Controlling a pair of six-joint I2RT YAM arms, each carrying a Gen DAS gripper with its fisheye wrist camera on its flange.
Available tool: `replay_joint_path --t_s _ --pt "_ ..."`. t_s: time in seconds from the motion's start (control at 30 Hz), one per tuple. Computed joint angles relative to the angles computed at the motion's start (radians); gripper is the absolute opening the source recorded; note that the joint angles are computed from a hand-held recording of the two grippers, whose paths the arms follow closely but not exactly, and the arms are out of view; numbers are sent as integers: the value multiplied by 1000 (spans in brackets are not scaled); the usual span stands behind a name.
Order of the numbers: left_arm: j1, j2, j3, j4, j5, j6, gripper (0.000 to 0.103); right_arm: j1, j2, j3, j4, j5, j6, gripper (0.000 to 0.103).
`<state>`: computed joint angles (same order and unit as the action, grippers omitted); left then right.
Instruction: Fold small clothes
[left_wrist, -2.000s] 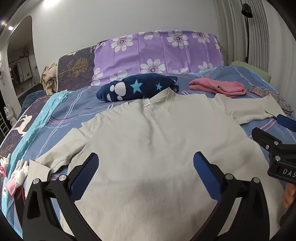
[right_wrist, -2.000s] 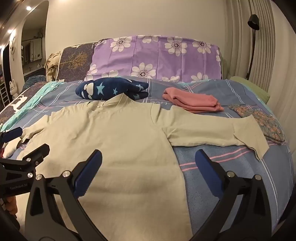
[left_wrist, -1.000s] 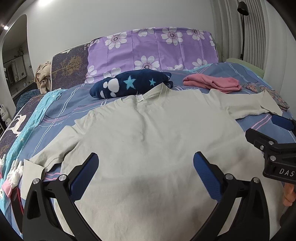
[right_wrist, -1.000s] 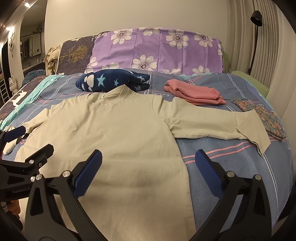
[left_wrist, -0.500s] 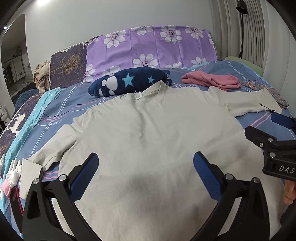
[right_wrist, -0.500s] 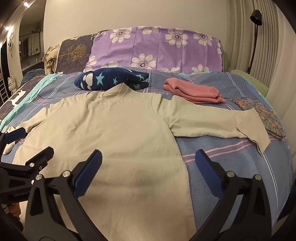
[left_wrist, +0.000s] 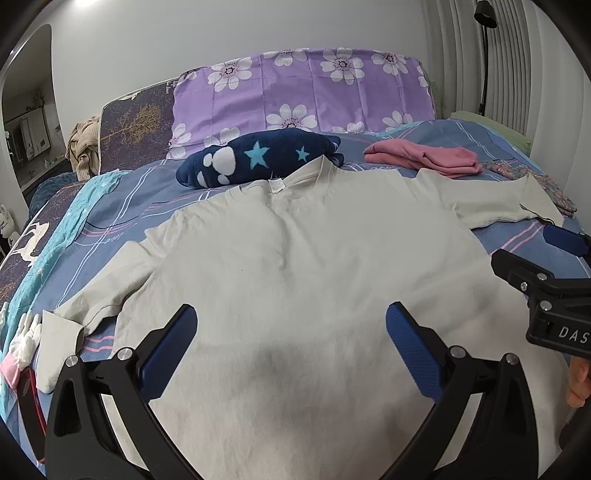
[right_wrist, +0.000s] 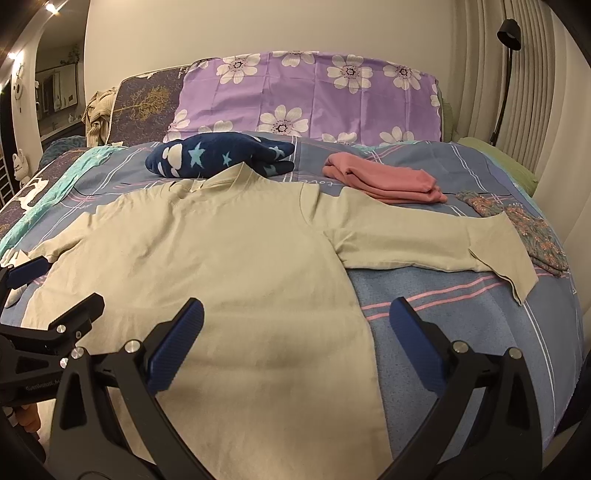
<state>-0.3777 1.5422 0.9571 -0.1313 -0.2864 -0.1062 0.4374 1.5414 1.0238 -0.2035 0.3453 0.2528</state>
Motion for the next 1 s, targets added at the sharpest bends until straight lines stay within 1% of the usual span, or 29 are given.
replay_joint_path --t_s 0.53,0.73,1.0 --pt "-4 1 -4 6 0 -3 102 1 1 -7 2 5 4 101" --pt "-18 -2 -23 34 -6 -1 102 1 3 -2 -2 3 4 101" --pt "-20 -2 -26 38 -6 -3 102 3 3 -10 2 8 7 101"
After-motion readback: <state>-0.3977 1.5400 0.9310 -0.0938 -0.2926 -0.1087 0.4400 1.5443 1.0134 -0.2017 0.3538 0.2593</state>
